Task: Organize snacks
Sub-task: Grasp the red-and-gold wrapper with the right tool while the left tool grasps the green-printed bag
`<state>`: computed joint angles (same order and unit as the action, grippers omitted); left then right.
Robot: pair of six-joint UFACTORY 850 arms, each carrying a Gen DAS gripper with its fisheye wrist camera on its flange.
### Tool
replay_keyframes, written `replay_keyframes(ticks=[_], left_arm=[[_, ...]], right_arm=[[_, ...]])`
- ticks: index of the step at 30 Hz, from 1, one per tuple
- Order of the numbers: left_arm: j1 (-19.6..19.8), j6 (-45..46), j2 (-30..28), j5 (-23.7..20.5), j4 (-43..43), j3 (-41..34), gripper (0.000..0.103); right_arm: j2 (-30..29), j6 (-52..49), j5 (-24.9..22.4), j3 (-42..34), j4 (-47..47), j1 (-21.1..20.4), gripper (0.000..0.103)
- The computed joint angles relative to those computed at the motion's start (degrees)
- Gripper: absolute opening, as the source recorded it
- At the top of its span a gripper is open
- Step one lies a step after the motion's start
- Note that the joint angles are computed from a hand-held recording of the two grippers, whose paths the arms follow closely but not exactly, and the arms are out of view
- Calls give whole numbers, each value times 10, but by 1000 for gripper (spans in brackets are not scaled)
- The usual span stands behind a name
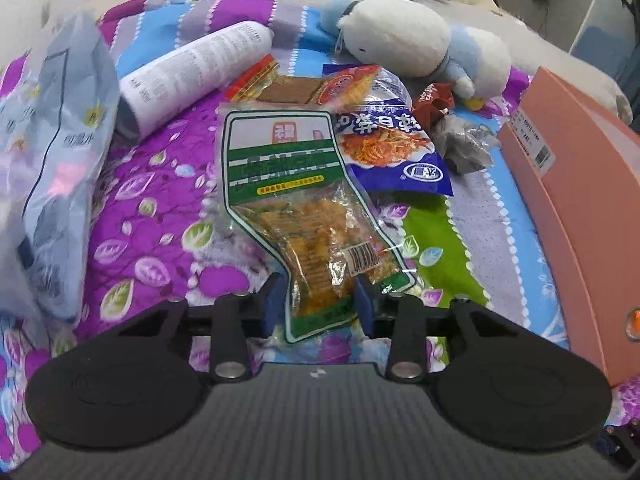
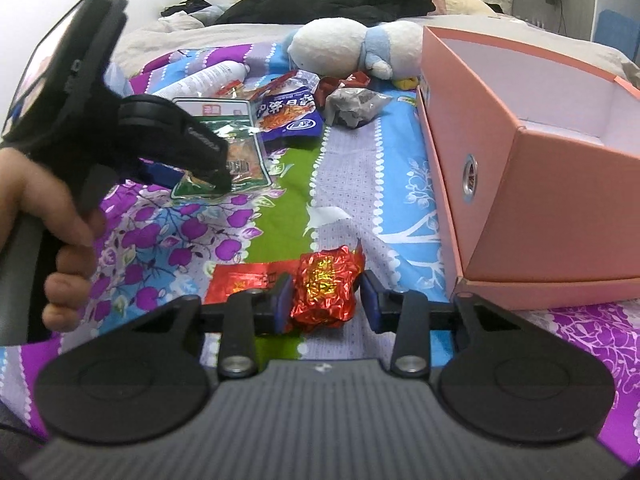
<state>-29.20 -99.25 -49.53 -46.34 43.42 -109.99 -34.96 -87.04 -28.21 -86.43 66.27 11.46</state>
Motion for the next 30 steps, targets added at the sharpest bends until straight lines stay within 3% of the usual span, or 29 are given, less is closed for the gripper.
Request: replay_keyframes(ticks=[2, 6, 16, 30], left_arm=[[-4, -33, 17, 13, 14, 27, 31], [-14, -104, 55, 46, 45, 86, 28], [-55, -259, 126, 72, 113, 198, 26], [-103, -303, 180, 81, 149, 273, 26]], right_arm=[[3, 2, -1, 3, -2, -2, 39], [8, 13, -7, 4, -10, -9, 39], [20, 50, -27, 12, -38, -26, 39], [24, 65, -34, 25, -67, -32, 41]])
